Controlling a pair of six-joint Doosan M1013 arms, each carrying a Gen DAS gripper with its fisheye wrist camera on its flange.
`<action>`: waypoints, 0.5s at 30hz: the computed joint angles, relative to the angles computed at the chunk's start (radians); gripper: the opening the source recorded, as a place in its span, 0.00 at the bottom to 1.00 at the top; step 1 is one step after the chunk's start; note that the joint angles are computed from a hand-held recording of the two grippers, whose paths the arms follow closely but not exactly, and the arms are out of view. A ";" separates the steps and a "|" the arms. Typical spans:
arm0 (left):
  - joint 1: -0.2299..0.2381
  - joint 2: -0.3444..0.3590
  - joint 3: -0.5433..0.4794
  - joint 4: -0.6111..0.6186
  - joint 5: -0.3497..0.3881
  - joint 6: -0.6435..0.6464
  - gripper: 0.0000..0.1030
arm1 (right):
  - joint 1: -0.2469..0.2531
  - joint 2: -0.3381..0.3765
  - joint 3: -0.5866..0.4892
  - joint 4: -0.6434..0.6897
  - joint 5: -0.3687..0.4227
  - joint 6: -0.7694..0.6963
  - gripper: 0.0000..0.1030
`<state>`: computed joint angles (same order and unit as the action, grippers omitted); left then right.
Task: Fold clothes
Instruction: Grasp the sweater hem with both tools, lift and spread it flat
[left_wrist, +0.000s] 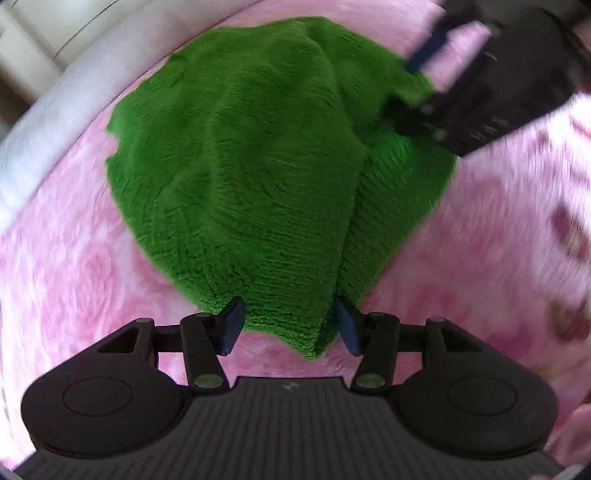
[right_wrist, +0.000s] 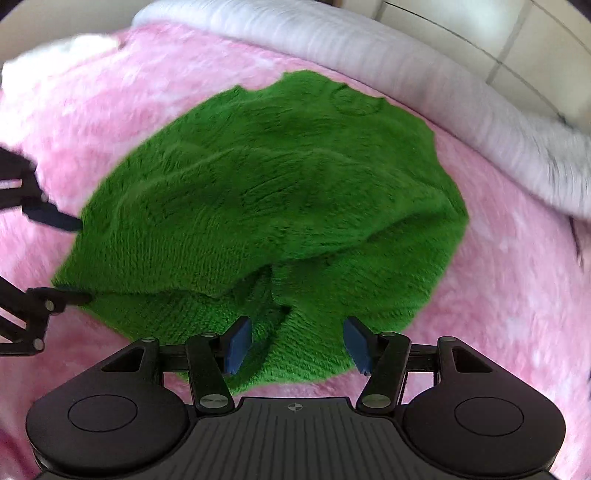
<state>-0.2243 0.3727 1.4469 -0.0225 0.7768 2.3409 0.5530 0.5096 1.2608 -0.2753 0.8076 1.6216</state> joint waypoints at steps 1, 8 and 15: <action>0.004 -0.002 0.008 -0.017 -0.024 0.036 0.51 | 0.009 0.006 0.002 -0.043 -0.011 -0.003 0.57; 0.070 -0.016 -0.002 -0.065 -0.115 -0.114 0.05 | 0.020 -0.026 0.062 -0.260 -0.062 0.174 0.01; 0.178 -0.085 0.021 -0.247 -0.045 -0.104 0.09 | 0.000 -0.210 0.222 -0.214 -0.045 0.589 0.01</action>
<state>-0.0467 0.2873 1.4677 -0.2690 0.7320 2.2364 0.5530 0.2992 1.4830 -0.4896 0.7629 2.2105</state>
